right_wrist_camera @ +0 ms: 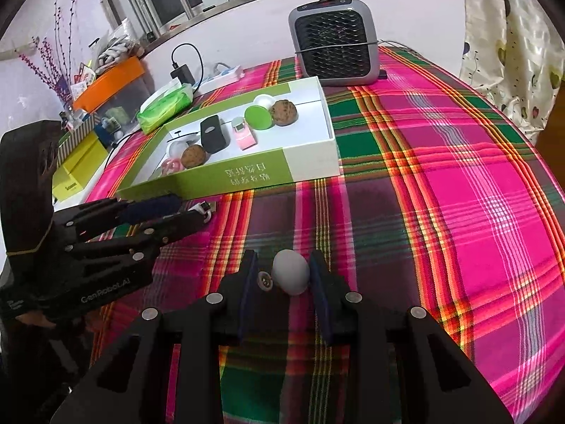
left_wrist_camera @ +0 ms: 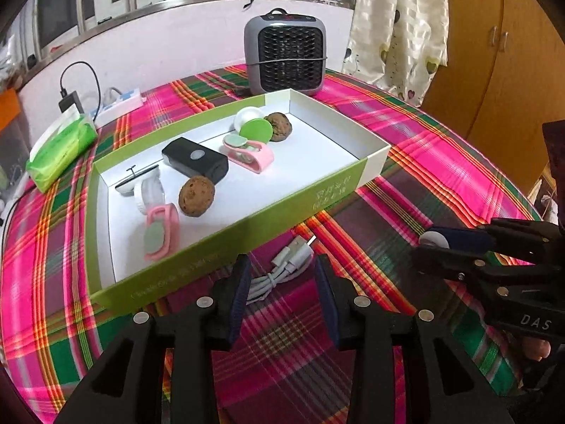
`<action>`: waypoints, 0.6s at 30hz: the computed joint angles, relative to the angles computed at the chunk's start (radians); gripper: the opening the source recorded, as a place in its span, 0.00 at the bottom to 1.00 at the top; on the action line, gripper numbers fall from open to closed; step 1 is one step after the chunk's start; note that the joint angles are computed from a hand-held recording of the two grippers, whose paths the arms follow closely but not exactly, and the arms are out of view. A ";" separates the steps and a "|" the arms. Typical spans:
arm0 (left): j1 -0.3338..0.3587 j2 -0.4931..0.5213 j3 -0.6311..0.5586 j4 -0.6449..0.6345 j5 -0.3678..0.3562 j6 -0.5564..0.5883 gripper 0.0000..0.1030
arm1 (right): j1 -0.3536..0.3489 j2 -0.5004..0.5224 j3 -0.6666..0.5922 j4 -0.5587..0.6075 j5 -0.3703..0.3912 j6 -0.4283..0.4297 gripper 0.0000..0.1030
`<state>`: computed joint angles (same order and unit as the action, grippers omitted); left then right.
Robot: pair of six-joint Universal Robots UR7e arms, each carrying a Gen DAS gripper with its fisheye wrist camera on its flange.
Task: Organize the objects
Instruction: 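Close the right gripper on the white egg-shaped object while the left approaches the white cable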
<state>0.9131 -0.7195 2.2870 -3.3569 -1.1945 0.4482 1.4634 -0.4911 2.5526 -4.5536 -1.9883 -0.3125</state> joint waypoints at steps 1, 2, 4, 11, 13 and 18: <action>0.000 -0.005 0.003 0.008 -0.005 -0.006 0.34 | -0.001 -0.001 0.001 0.000 0.002 0.000 0.30; -0.001 -0.008 0.006 0.011 -0.008 -0.009 0.34 | -0.003 -0.002 0.002 0.000 0.005 -0.001 0.30; -0.002 -0.018 0.013 0.028 -0.020 -0.025 0.34 | -0.005 -0.001 0.003 -0.002 0.007 -0.002 0.30; -0.015 -0.024 0.031 0.042 -0.044 -0.040 0.34 | -0.008 0.000 0.004 -0.005 0.012 -0.005 0.30; -0.018 -0.012 0.020 0.047 -0.016 -0.065 0.34 | -0.010 -0.001 0.006 -0.008 0.015 -0.005 0.30; -0.008 -0.003 -0.002 0.055 -0.014 -0.099 0.34 | -0.011 -0.001 0.009 -0.010 0.021 -0.009 0.30</action>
<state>0.9055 -0.7227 2.2851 -3.3019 -1.2085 0.3494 1.4522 -0.4925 2.5620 -4.5641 -1.9677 -0.3213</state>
